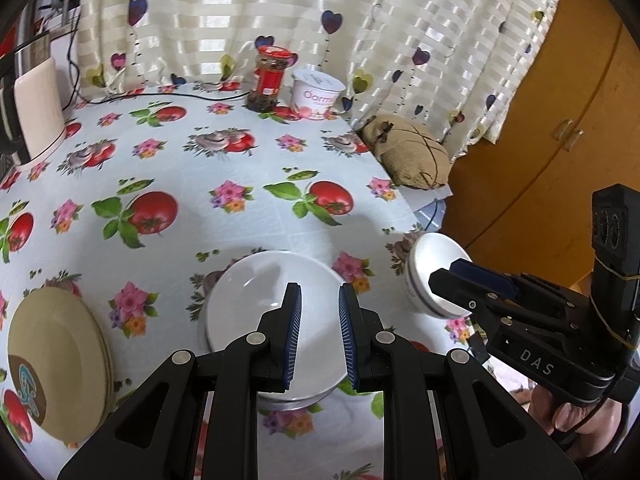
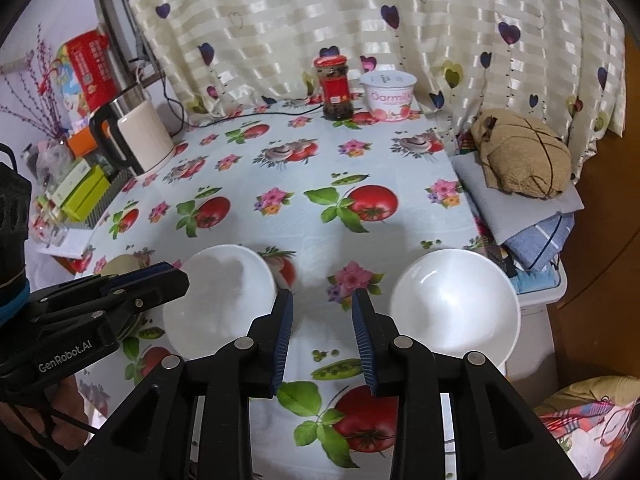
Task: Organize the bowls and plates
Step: 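Move the right tool to the remaining white bowl beside the clothes box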
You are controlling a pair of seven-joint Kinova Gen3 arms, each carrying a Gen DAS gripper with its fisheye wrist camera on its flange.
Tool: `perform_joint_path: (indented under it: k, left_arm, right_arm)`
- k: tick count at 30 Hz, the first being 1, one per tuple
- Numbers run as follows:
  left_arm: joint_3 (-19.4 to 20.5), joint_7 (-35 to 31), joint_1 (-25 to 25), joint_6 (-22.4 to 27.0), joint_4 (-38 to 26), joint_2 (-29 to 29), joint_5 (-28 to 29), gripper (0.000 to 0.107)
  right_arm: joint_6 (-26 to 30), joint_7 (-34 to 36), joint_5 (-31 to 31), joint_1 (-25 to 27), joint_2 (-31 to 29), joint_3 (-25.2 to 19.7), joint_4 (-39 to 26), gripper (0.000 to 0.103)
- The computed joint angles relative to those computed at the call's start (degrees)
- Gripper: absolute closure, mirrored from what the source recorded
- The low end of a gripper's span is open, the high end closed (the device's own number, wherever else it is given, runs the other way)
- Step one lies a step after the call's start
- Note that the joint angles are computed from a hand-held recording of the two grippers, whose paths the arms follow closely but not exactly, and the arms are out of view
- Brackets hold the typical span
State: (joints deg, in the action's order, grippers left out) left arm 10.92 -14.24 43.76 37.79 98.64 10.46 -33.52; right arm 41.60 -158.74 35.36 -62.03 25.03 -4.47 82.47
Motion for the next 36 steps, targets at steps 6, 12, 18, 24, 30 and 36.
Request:
perform_joint_path:
  k: [6, 12, 18, 24, 30, 36]
  left_arm:
    - [0.1, -3.6, 0.0, -0.9, -2.7, 2.1, 1.5, 0.088]
    - [-0.8, -7.1, 0.8, -1.2, -5.1, 4.1, 4.1, 0.088]
    - [-1.6, -10.5, 1.3, -2.1, -7.5, 6.2, 6.5, 0.088]
    - [-2.2, -15.1, 1.4, -3.2, -10.6, 9.1, 10.1, 0.088]
    - [-2.8, -19.5, 1.7, -3.0, -14.0, 12.3, 14.2, 0.088]
    - [-3.3, -23.1, 1.6, -2.4, -16.7, 15.0, 18.1, 0.088]
  right_arm:
    - [-0.1, -3.1, 1.5, 0.3, -1.7, 0.6, 2.7, 0.073]
    - [-0.5, -5.7, 2.8, 1.5, -2.9, 0.2, 5.2, 0.073]
    - [-0.4, -8.4, 4.2, 2.5, -4.0, -0.2, 7.3, 0.073]
    - [0.2, -11.3, 5.9, 3.5, -5.2, -0.5, 9.6, 0.073]
    - [1.0, -14.1, 6.8, 5.2, -6.0, -1.1, 11.8, 0.073]
    - [0.6, -15.6, 6.7, 6.9, -6.1, -1.7, 13.6, 0.073]
